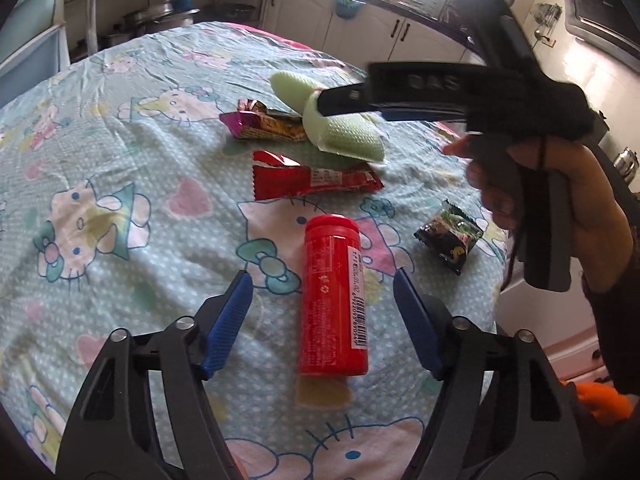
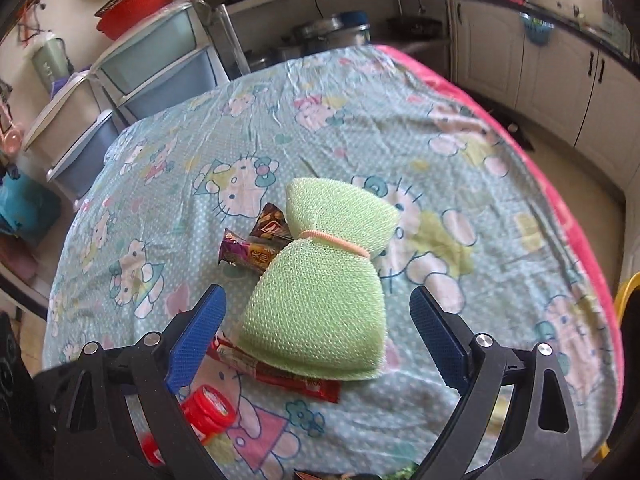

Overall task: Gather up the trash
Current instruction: 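Grasp the green mesh sponge with the right tool while the left tool grasps the red can, then lift the sponge and red can and carry them over the yellow bin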

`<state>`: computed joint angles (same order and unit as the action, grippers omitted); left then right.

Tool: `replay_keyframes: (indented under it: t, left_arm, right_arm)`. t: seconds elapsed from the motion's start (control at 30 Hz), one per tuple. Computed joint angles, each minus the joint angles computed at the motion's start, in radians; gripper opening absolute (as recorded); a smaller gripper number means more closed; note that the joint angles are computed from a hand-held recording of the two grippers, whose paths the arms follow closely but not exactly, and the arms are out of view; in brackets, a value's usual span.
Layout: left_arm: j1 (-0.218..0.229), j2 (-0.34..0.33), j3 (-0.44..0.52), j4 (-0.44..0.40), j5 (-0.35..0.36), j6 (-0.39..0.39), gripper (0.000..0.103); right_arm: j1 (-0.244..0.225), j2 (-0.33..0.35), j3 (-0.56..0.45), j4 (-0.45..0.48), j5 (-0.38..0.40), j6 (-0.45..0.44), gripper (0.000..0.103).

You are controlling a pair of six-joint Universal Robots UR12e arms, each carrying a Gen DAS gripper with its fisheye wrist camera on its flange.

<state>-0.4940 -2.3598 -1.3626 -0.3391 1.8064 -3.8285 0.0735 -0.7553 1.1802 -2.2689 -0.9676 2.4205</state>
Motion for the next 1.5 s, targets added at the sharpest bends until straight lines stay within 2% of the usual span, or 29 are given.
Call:
replay_keyframes:
  t: [0.17,0.33,0.37,0.47,0.6,0.73,1.2,1.5]
  left_arm:
    - [0.001,-0.004,0.006,-0.008,-0.019,0.02,0.047]
    - [0.003,-0.008,0.011,-0.032,-0.036,0.035,0.028]
    - [0.004,-0.008,0.009,-0.031,-0.039,0.035,0.028]
    - [0.004,-0.007,0.006,-0.027,-0.042,0.036,0.028]
    - [0.004,-0.007,0.004,-0.024,-0.042,0.037,0.028]
    - [0.003,-0.002,-0.001,-0.008,-0.033,0.035,0.027]
    - [0.0,0.038,-0.013,0.053,0.089,0.029,0.027]
    - [-0.004,0.028,0.055,0.078,0.16,0.062,0.027]
  right_arm:
    - [0.011,0.019,-0.031,0.053,-0.02,0.022,0.09]
    - [0.018,0.033,-0.051,0.092,-0.039,0.046,0.088]
    - [0.018,0.036,-0.055,0.098,-0.043,0.051,0.079]
    - [0.016,0.043,-0.062,0.118,-0.034,0.062,0.075]
    - [0.008,0.032,-0.044,0.09,-0.01,0.062,0.071]
    - [-0.002,0.017,-0.023,0.049,0.011,0.052,0.07]
    - [-0.056,-0.051,0.062,-0.056,0.087,0.0,0.07]
    - [-0.105,-0.091,0.108,-0.133,0.159,0.018,0.07]
